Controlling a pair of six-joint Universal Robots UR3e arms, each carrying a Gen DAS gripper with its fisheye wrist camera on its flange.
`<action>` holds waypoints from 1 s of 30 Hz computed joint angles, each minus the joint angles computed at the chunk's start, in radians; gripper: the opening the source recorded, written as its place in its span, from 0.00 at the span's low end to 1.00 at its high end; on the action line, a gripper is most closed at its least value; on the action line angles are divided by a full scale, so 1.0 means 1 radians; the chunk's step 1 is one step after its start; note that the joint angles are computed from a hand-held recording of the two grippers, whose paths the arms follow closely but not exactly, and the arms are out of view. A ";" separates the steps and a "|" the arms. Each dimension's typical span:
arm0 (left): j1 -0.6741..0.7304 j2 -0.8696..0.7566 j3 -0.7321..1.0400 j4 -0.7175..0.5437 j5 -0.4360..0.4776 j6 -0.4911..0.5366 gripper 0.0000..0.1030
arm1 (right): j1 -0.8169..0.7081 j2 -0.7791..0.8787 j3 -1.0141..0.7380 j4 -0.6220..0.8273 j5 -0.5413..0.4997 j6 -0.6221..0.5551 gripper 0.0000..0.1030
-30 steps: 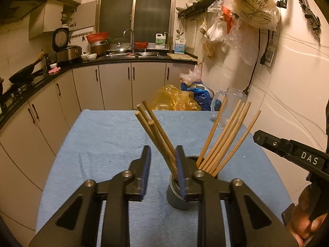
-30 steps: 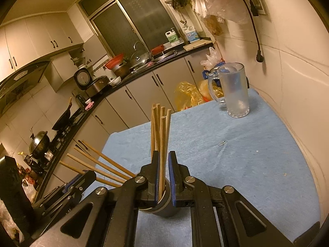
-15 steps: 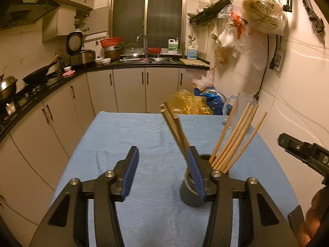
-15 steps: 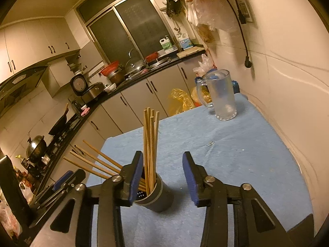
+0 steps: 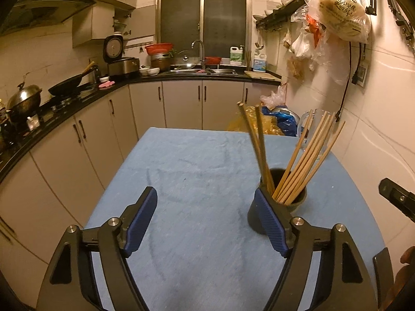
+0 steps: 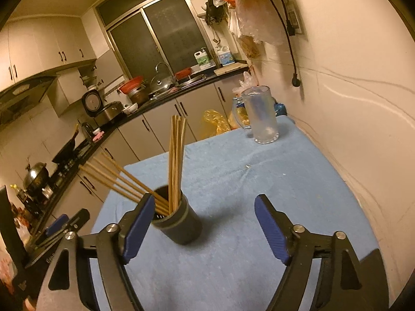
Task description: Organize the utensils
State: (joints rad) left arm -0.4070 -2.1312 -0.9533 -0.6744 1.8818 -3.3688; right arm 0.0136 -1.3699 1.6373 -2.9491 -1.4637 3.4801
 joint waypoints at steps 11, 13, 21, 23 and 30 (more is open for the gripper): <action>-0.095 0.280 -0.445 0.175 0.131 -0.027 0.88 | 0.113 -0.202 0.297 -0.165 -0.143 -0.031 0.92; -0.111 0.324 -0.509 0.185 0.151 -0.038 0.88 | 0.134 -0.241 0.353 -0.181 -0.161 -0.028 0.92; -0.166 0.445 -0.653 0.100 0.250 -0.123 0.95 | 0.260 -0.311 0.523 -0.284 -0.290 0.000 0.92; -0.177 0.472 -0.700 0.109 0.276 -0.129 0.97 | 0.306 -0.295 0.540 -0.320 -0.341 -0.001 0.92; -0.195 0.514 -0.766 0.051 0.306 -0.185 0.98 | 0.392 -0.208 0.524 -0.334 -0.421 -0.027 0.94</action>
State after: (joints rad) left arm -0.6021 -1.6173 -1.7195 -0.6231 2.1878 -3.5537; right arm 0.4060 -1.5779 2.1610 -3.2835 -1.8845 3.4530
